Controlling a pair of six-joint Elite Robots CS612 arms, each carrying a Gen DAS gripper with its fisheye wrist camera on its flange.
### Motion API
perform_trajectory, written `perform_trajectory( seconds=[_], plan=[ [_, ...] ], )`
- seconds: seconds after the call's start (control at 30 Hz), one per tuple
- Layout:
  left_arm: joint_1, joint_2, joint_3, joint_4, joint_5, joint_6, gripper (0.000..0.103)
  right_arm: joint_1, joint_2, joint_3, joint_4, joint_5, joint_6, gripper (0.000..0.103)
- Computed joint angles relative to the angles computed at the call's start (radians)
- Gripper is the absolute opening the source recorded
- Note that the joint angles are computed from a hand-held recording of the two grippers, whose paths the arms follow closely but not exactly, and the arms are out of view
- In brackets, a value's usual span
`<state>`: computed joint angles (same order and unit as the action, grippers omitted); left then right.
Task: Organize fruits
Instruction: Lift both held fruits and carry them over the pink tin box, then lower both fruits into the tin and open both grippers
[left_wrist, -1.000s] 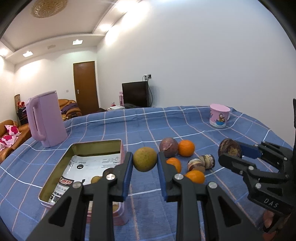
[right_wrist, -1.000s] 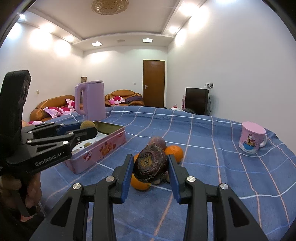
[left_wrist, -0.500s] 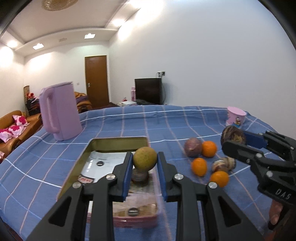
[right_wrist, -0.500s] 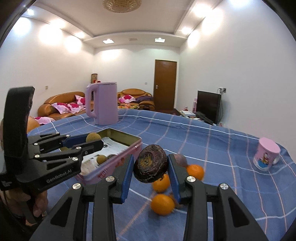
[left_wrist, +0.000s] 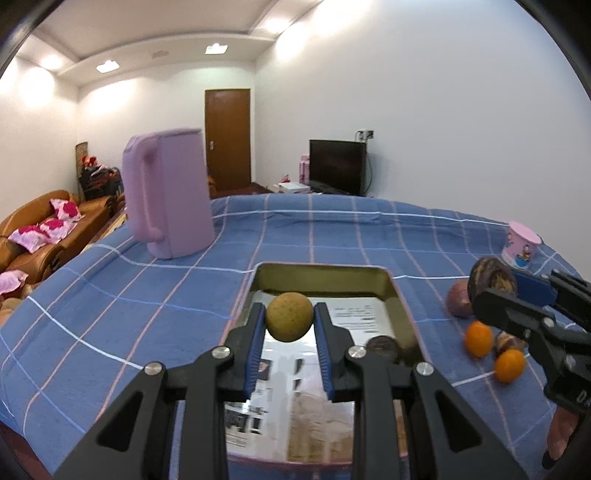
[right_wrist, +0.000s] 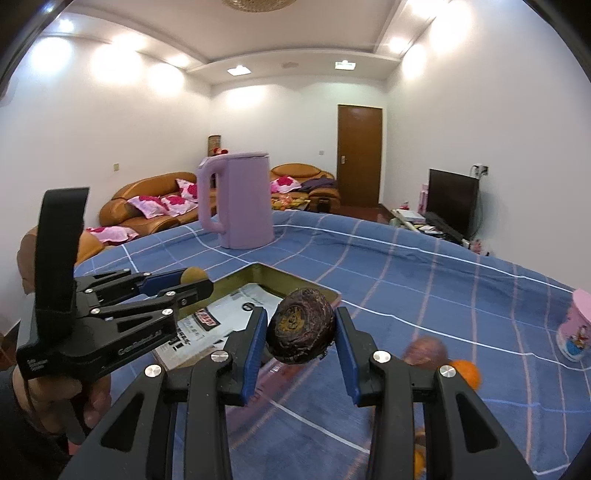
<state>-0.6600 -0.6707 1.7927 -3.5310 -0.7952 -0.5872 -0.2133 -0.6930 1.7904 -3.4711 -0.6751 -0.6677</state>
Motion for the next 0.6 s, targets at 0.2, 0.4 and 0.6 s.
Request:
perform_trajectory(
  seconds=[0.2, 0.4, 0.6],
  plan=[
    [0.020, -0.005, 0.001, 0.060, -0.027, -0.029, 0.028, 0.033, -0.003, -0.002, 0.072, -0.023, -0.063, 0.039],
    [0.028, -0.009, 0.000, 0.098, -0.046, -0.042, 0.028, 0.056, -0.009, 0.003, 0.143, -0.061, -0.136, 0.039],
    [0.033, -0.009, -0.003, 0.119, -0.068, -0.042, 0.028, 0.070, -0.010, -0.006, 0.198, -0.097, -0.164, 0.039]
  ],
)
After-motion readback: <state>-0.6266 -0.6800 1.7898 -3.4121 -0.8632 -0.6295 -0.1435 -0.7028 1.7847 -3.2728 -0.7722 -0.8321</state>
